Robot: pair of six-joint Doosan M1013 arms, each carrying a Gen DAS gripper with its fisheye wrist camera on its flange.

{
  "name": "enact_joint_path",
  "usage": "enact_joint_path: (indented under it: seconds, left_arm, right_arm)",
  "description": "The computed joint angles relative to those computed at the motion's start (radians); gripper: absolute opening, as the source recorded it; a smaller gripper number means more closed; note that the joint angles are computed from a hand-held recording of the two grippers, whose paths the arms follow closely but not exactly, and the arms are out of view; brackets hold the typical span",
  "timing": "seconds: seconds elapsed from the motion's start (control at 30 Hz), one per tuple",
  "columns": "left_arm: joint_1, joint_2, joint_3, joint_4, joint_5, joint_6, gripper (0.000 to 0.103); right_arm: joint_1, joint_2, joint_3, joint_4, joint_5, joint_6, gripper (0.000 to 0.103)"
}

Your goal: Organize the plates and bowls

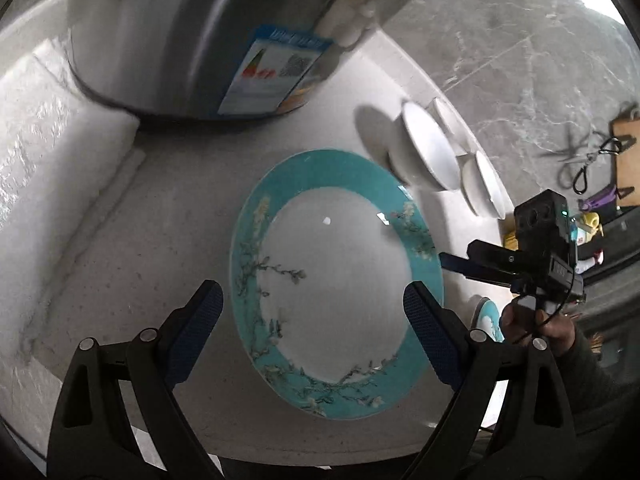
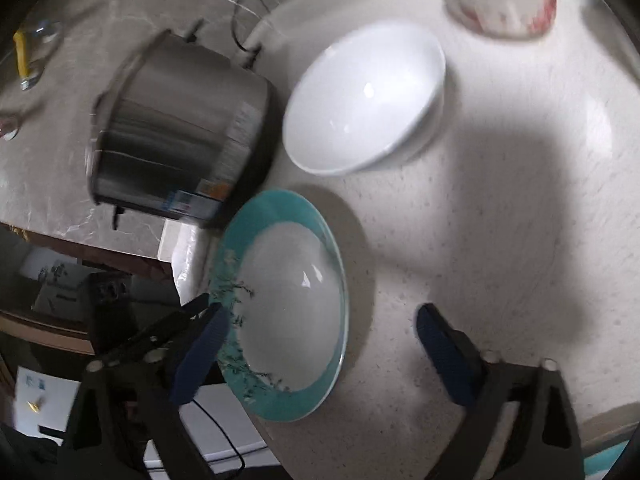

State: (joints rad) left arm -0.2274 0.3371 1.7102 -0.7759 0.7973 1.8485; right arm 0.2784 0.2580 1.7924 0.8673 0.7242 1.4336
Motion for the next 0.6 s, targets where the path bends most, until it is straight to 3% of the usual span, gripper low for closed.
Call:
enact_joint_path:
  seconds: [0.2, 0.37, 0.5, 0.53, 0.6]
  left_arm:
    - [0.016, 0.000, 0.002, 0.002, -0.010, -0.002, 0.092]
    - [0.048, 0.014, -0.006, -0.033, 0.049, 0.010, 0.091]
    - [0.055, 0.029, -0.016, -0.030, 0.076, 0.005, 0.090]
    - [0.053, 0.031, -0.017, -0.028, 0.080, 0.005, 0.089]
    - [0.051, 0.040, -0.027, -0.022, 0.094, 0.000, 0.076]
  right_arm:
    - [-0.001, 0.005, 0.022, 0.130, -0.044, -0.127, 0.091]
    - [0.000, 0.025, 0.014, 0.171, -0.019, -0.162, 0.091]
    - [-0.003, 0.035, 0.015, 0.196, 0.011, -0.169, 0.081]
    - [-0.003, 0.038, 0.014, 0.197, 0.019, -0.162, 0.077]
    - [-0.002, 0.042, 0.012, 0.201, 0.032, -0.157, 0.074]
